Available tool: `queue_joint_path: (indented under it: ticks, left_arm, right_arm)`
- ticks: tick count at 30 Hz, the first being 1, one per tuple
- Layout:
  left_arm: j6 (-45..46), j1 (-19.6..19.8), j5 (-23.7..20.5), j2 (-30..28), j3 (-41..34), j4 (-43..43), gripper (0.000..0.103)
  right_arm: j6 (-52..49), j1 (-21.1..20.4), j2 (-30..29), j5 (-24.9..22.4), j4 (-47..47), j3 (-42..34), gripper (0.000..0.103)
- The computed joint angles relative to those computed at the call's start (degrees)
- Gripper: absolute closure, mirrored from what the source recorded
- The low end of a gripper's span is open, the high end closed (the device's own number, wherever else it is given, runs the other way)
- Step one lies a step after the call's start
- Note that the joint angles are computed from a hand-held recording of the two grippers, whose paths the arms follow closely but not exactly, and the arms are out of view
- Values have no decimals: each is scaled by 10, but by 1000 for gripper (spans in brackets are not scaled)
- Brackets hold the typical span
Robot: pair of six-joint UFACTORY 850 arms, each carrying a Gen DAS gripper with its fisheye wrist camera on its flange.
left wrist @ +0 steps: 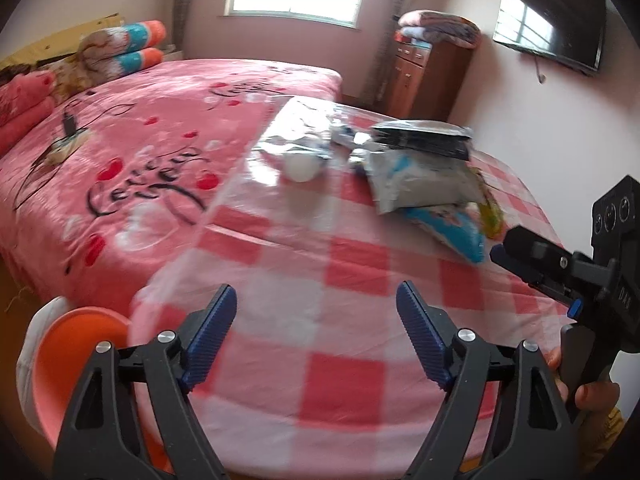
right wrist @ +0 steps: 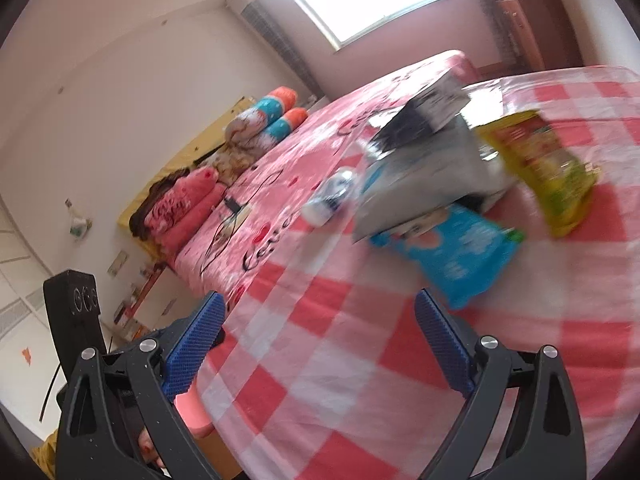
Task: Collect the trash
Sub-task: 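Move both tools back to the packaging pile on the bed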
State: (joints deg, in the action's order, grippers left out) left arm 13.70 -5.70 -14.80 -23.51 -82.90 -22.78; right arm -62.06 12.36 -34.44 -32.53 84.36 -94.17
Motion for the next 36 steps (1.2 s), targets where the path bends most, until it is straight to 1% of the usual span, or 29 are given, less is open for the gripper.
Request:
queue_joint_path:
  ticks: [3, 7, 9, 14, 17, 19, 21, 22, 24, 26, 28, 32, 33, 36]
  left_arm:
    - [5, -15, -8, -17, -24, 0, 22]
    - [-12, -35, -23, -45, -64, 20, 22]
    - [-5, -44, -33, -62, -86, 7, 22]
    - [-28, -64, -70, -112, -154, 2, 22]
    - [-92, -77, -96, -146, -203, 42, 23]
    - [-134, -82, -116, -171, -238, 56, 27]
    - [-191, -86, -137, -194, -272, 88, 29]
    - [-218, -89, -146, -207, -291, 98, 29]
    - [-253, -92, -145, -218, -307, 110, 30]
    - [-296, -96, -146, -234, -332, 141, 30]
    - [-336, -103, -171, -262, -379, 180, 30]
    - [-407, -113, -204, -302, -442, 251, 30]
    - [-419, -115, -219, -314, -460, 270, 30]
    - [-449, -123, -223, -319, -465, 322, 30]
  right_arm:
    - [-4, -16, 7, 0, 19, 8, 9]
    - [0, -36, 11, 3, 37, 15, 9]
    - [2, -47, 13, 6, 45, 18, 9]
    - [-4, -66, 24, 41, 52, 30, 9]
    - [-18, -75, 30, 59, 60, 36, 9]
    - [-18, -77, 31, 73, 55, 37, 9]
    - [-24, -80, 34, 82, 57, 41, 9]
    - [-24, -81, 35, 83, 56, 41, 9]
    - [-22, -84, 32, 82, 53, 38, 9]
    - [-20, -86, 31, 83, 46, 36, 9]
    - [-20, -87, 30, 82, 41, 36, 9]
    - [-17, -90, 26, 75, 33, 31, 9]
    - [-16, -91, 25, 74, 31, 31, 9]
    - [15, -91, 17, 78, -6, 24, 9]
